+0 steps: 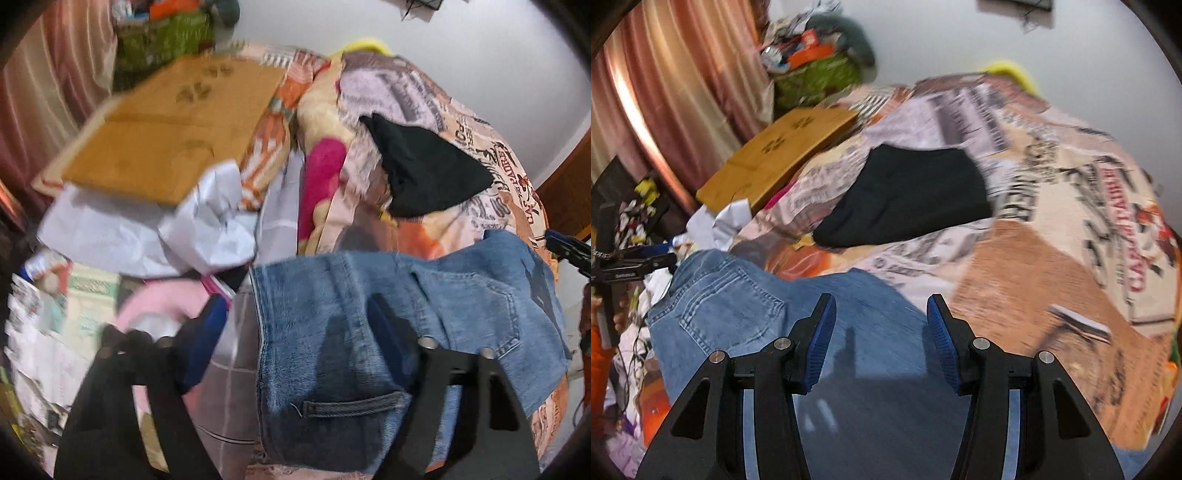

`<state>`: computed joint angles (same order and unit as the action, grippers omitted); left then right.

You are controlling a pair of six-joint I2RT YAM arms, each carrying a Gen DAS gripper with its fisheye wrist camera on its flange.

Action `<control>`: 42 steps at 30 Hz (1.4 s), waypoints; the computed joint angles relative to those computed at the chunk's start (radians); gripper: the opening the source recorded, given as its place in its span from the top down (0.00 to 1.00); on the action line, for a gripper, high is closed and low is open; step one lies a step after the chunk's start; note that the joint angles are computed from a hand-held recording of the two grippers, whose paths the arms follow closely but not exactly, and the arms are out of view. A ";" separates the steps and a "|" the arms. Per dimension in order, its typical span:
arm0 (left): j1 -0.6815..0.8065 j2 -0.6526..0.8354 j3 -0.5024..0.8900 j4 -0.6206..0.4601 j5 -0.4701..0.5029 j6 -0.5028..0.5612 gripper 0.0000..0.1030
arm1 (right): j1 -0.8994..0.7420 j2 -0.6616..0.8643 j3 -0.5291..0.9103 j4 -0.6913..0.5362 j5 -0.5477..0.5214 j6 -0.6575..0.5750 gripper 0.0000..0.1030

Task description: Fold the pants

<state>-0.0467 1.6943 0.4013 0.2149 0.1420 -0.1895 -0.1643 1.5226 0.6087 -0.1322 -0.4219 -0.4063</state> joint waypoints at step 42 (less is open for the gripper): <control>-0.199 -0.529 -0.156 -0.329 -0.175 -0.109 0.39 | 0.044 -0.169 -0.097 -0.035 0.073 0.010 0.80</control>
